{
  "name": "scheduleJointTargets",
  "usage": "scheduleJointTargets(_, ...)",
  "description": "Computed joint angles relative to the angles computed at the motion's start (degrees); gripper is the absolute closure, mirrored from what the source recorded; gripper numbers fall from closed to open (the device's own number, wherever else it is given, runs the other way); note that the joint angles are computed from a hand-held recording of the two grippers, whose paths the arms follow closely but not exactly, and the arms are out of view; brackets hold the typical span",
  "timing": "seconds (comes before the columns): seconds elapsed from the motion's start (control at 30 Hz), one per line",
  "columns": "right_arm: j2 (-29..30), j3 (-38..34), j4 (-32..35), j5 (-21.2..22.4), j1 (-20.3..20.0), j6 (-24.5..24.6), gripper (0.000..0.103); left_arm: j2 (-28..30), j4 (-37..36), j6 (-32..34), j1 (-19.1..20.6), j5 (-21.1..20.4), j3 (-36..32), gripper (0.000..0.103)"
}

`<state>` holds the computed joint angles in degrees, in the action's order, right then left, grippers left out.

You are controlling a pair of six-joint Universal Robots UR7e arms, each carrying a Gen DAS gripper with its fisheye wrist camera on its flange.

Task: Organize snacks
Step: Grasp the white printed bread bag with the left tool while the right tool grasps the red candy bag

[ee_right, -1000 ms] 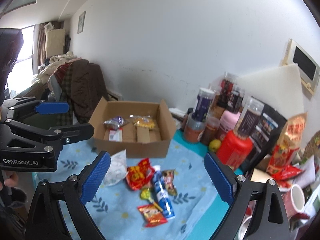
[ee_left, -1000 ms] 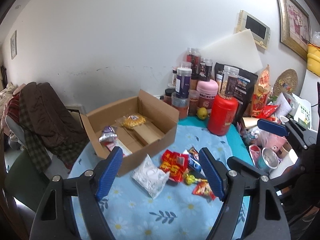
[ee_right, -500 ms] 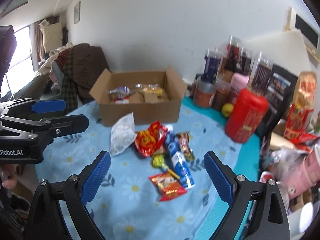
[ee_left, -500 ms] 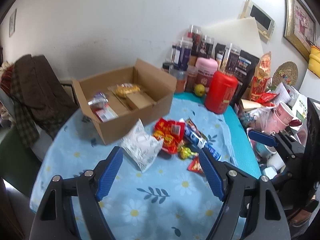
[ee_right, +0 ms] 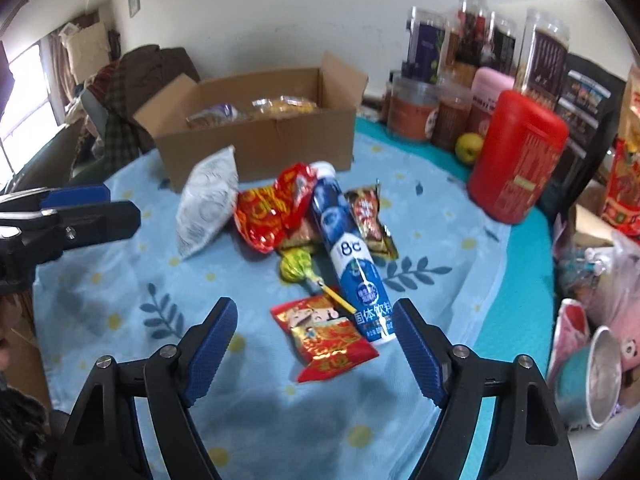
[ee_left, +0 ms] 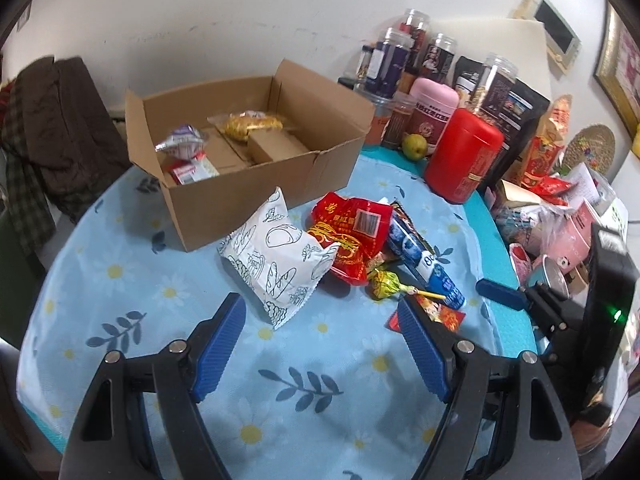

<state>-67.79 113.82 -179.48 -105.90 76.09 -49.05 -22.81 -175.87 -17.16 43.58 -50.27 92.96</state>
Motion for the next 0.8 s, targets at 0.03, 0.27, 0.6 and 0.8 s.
scheduleJointTargets(0.03, 0.7, -0.5, -0.1, -0.5, -0.1, -0.5, 0.022, 0.2, 0.2, -0.3, 0.4, -0.4, -0.6, 0.025)
scheduleJointTargets(0.27, 4.8, -3.4, -1.2, -4.5, -0.1, -2.7, 0.022, 2.5, 3.5, -1.3, 2.3, 1.6, -6.6, 0.025)
scheduleJointTargets(0.6, 5.2, -5.3, 3.6, -3.9, -1.1, -1.3, 0.039, 6.5, 15.0, -7.4, 5.6, 4.2, -15.9, 0.025)
scheduleJointTargets(0.8, 5.2, -5.6, 4.3, -3.9, -1.1, -1.2, 0.039, 6.5, 16.3, -9.3, 7.2, 0.0, -16.3, 0.024)
